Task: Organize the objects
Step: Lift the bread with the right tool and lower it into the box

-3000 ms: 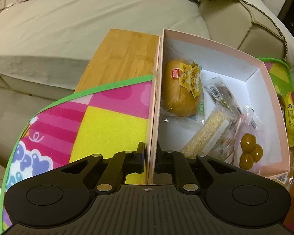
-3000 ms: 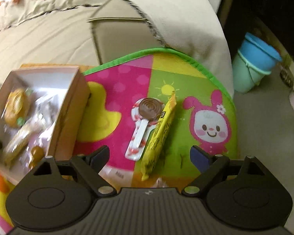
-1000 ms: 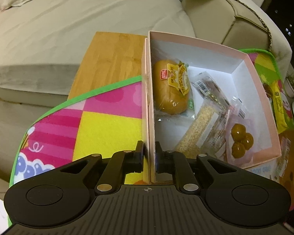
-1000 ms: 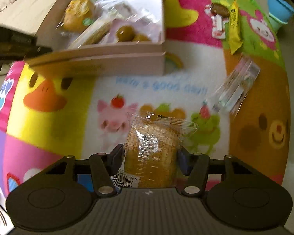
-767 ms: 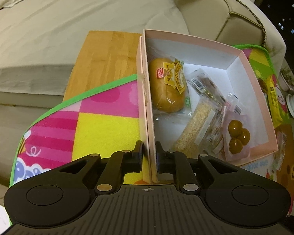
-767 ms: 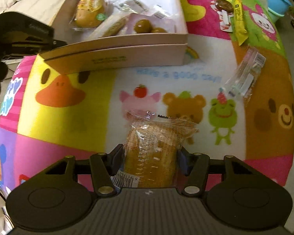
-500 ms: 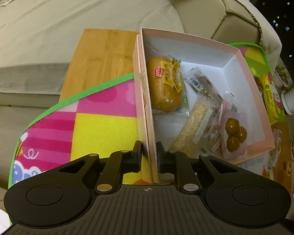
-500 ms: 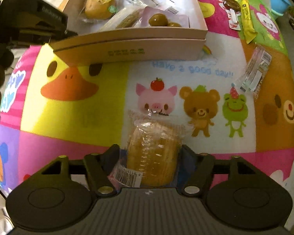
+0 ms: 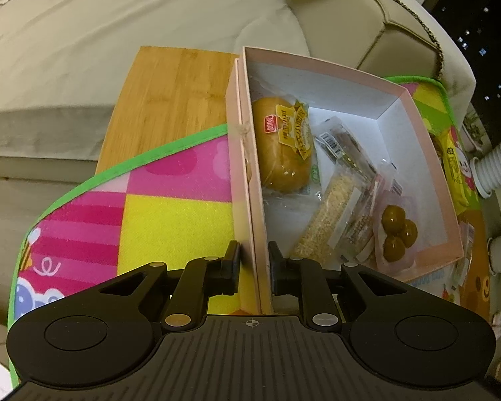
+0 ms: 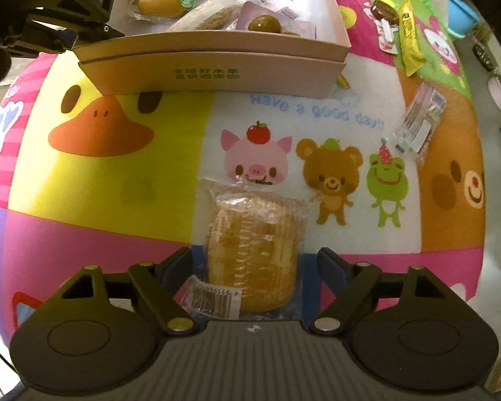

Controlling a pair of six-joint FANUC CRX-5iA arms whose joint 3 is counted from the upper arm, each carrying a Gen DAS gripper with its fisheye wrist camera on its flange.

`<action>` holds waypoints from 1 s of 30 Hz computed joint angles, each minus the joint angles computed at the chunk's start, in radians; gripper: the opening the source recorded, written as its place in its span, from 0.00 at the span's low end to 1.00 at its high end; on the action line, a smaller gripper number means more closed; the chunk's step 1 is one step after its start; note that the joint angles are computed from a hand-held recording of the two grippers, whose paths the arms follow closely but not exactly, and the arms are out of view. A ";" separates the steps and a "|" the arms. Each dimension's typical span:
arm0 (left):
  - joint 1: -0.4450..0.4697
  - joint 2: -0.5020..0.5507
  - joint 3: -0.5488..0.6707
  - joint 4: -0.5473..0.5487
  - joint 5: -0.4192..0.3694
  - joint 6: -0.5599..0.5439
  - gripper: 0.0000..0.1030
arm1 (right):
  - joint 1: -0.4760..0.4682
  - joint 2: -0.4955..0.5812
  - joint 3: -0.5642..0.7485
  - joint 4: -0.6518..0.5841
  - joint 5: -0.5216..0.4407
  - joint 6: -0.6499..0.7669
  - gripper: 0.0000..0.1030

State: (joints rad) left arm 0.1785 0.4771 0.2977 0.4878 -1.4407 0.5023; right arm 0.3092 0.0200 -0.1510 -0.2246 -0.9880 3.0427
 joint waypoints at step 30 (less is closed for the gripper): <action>0.000 -0.004 -0.006 -0.002 0.009 0.025 0.18 | -0.092 0.005 0.517 -0.659 -0.726 -0.048 0.52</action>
State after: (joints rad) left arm 0.1785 0.4730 0.2921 0.4858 -1.4313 0.5274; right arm 0.2171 0.0250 0.3658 -0.8831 -1.7137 2.9948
